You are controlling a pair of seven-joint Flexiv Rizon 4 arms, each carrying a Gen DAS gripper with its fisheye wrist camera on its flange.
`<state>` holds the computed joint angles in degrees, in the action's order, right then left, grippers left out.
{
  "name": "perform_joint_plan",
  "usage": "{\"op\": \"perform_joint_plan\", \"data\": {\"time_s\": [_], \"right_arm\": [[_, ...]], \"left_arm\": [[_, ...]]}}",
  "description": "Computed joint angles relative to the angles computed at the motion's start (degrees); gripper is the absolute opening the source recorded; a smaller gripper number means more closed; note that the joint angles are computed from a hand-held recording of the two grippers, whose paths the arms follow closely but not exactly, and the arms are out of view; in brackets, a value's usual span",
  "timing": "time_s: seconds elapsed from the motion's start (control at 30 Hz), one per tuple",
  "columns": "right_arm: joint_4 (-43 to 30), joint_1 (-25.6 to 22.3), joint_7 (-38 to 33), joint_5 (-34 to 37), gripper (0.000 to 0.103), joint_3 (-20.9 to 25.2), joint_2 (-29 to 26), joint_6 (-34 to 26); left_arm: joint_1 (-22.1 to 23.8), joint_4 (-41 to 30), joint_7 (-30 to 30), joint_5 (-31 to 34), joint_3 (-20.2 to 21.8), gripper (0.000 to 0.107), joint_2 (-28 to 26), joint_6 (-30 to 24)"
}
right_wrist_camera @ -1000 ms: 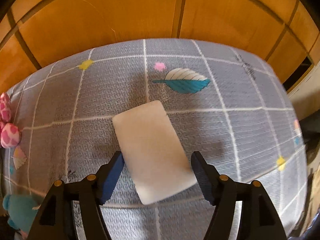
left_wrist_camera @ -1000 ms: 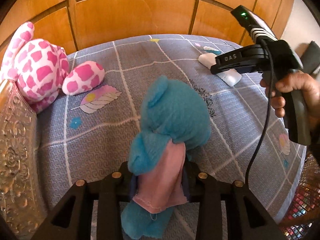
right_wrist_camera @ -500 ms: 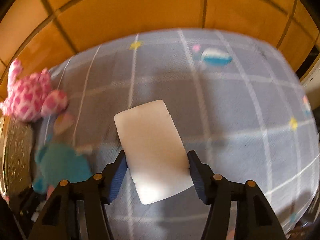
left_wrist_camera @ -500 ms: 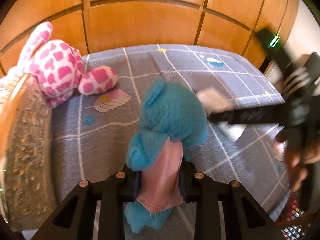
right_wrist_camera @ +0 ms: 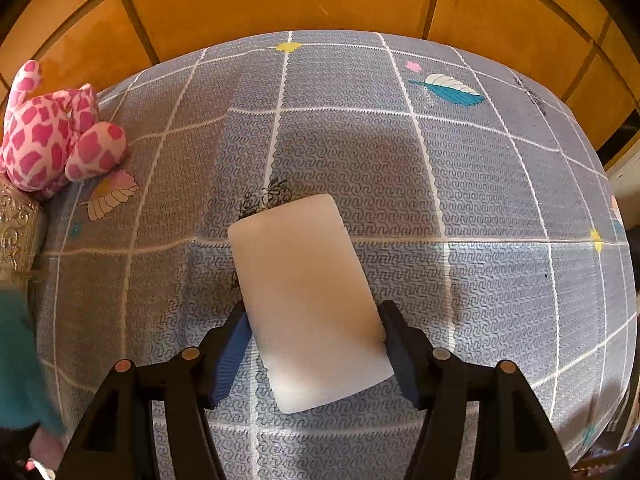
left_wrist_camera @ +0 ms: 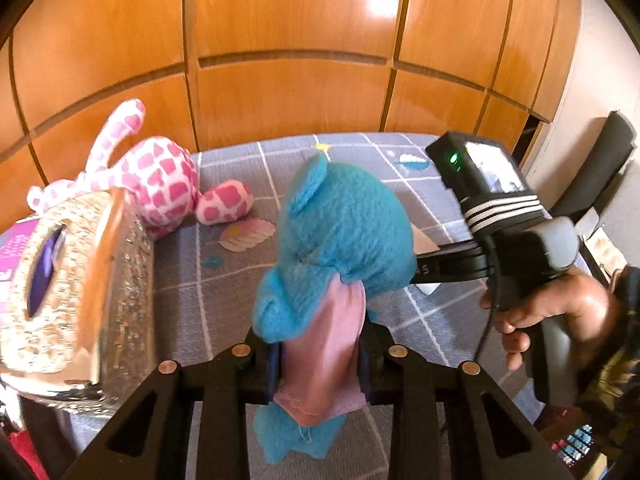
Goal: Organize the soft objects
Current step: 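Carry the teddy into the gold tray and open left tool while right tool holds pad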
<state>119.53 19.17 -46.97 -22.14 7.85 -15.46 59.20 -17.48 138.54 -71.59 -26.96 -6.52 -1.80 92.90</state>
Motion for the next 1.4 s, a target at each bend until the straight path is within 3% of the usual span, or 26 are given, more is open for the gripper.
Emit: {"op": "perform_joint_plan", "data": {"time_s": [0.23,0.43,0.63,0.83,1.4], "right_arm": [[0.4,1.0,1.9,-3.2,0.065,-1.0,-0.4,0.4],[1.5,2.0,4.5,-7.6,0.064,-1.4,-0.2,1.2],[1.1,1.7,4.5,-6.9,0.064,-1.1,-1.1,2.2],[1.8,2.6,6.5,-10.2,0.064,-1.8,-0.8,2.2],[2.7,2.1,6.6,-12.0,0.064,-1.9,-0.4,2.8]], "left_arm": [[-0.4,0.3,-3.3,3.5,1.8,0.030,2.6,-0.1],[-2.3,1.4,-2.2,1.3,3.8,0.030,4.8,0.4],[-4.6,2.6,-0.5,-1.3,6.5,0.030,7.1,1.4],[-4.1,3.5,-1.9,0.0,8.9,0.030,9.7,1.6],[11.9,7.3,-13.7,11.5,11.2,0.030,16.4,-0.6]]}}
